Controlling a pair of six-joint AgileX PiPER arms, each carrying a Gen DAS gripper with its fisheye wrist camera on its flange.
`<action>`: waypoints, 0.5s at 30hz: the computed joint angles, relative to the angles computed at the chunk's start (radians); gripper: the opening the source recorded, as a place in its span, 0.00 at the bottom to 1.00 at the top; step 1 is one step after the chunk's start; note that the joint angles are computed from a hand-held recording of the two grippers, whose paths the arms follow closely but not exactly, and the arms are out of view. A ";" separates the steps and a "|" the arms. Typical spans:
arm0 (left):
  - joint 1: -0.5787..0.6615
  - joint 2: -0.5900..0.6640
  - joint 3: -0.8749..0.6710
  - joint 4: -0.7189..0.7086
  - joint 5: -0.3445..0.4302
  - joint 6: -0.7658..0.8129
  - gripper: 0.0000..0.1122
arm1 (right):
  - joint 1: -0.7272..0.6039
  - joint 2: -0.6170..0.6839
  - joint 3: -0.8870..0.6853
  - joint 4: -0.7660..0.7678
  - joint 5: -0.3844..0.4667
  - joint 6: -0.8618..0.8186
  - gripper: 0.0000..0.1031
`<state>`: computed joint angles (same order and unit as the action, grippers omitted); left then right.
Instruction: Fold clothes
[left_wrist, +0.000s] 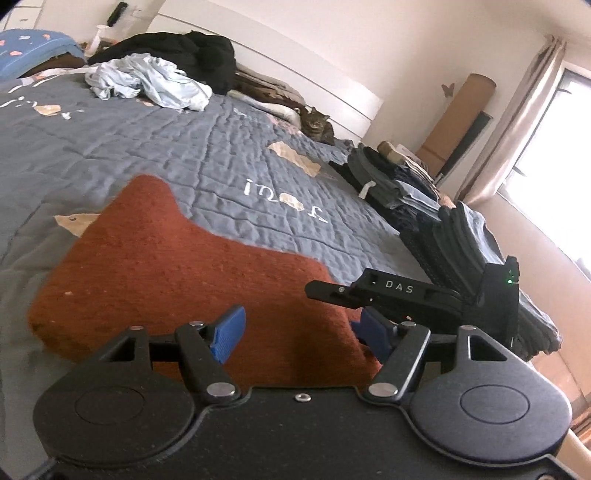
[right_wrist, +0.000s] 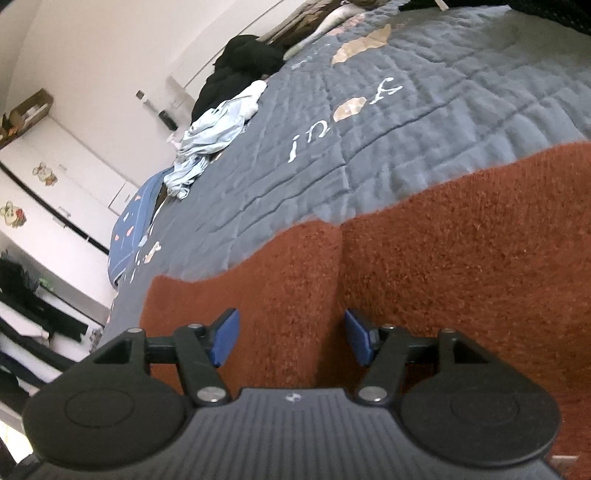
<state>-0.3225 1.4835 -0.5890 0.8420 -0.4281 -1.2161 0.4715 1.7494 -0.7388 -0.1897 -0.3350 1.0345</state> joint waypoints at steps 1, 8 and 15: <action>0.008 -0.003 0.002 0.009 -0.001 -0.011 0.61 | 0.005 0.003 -0.002 0.030 -0.003 -0.022 0.60; 0.052 -0.021 0.023 0.039 -0.018 -0.036 0.61 | 0.032 0.027 -0.041 0.048 0.000 -0.068 0.47; 0.090 -0.031 0.032 0.063 -0.029 -0.063 0.61 | 0.004 0.020 -0.018 0.000 -0.044 0.048 0.11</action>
